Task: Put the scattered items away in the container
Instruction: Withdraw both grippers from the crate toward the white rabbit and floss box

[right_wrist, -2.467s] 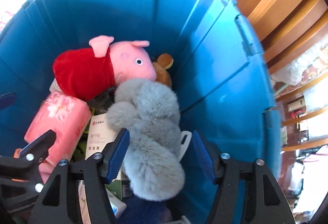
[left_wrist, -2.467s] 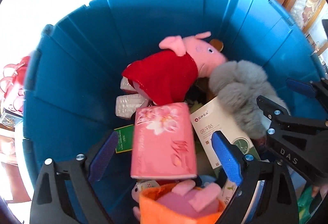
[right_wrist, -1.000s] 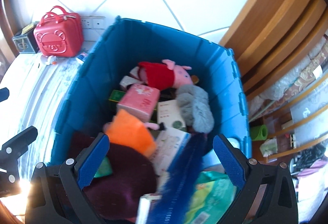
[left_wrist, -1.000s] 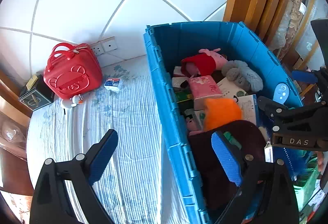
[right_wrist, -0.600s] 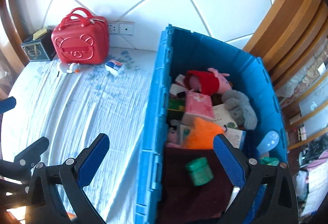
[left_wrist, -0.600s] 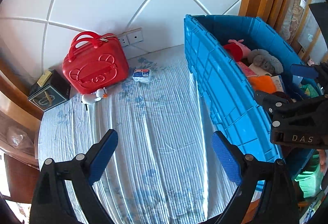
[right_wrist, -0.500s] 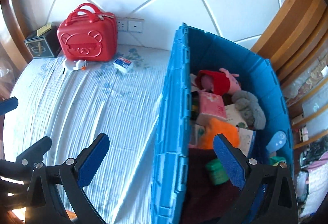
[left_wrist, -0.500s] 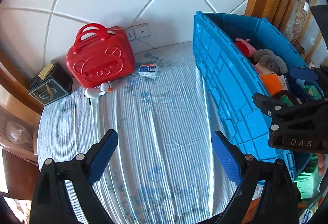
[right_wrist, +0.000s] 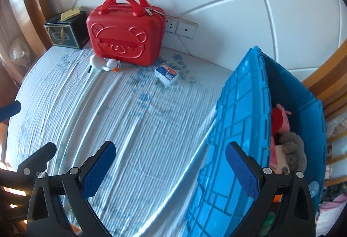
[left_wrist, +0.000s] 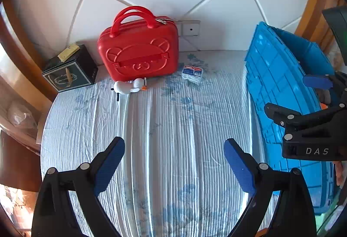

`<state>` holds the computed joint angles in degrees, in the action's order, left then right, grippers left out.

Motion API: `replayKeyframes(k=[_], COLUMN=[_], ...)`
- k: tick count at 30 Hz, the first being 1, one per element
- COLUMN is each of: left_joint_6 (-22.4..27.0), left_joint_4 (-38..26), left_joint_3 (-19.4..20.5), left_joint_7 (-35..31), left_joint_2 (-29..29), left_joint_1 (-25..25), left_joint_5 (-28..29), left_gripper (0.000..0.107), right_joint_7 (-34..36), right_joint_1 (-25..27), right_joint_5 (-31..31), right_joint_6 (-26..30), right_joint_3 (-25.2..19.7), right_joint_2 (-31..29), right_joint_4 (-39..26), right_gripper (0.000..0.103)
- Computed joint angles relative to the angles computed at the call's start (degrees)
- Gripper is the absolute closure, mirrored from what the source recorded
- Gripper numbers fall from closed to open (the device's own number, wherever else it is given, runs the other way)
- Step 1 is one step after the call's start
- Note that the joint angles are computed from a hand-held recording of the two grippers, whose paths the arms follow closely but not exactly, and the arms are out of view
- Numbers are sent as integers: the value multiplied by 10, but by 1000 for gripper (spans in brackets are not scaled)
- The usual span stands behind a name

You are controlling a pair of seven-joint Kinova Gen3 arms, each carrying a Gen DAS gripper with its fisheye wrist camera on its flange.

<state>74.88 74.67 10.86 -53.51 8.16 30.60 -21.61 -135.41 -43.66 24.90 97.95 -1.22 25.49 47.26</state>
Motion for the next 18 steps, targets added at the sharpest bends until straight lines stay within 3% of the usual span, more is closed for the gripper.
replayKeyframes(k=[8, 18], left_joint_6=[-23, -141], left_joint_4=[4, 15], left_joint_3=[-27, -58], left_joint_7=[-16, -146], left_joint_2=[29, 93], left_joint_1=[-40, -139], left_joint_5=[18, 98], left_gripper=[14, 14], right_joint_7=[23, 27], right_joint_1=[57, 107], right_joint_5=[-42, -84], right_joint_6=[-62, -110], right_joint_3=[3, 27], right_joint_2=[35, 127], right_joint_4=[-5, -58], right_gripper=[1, 1])
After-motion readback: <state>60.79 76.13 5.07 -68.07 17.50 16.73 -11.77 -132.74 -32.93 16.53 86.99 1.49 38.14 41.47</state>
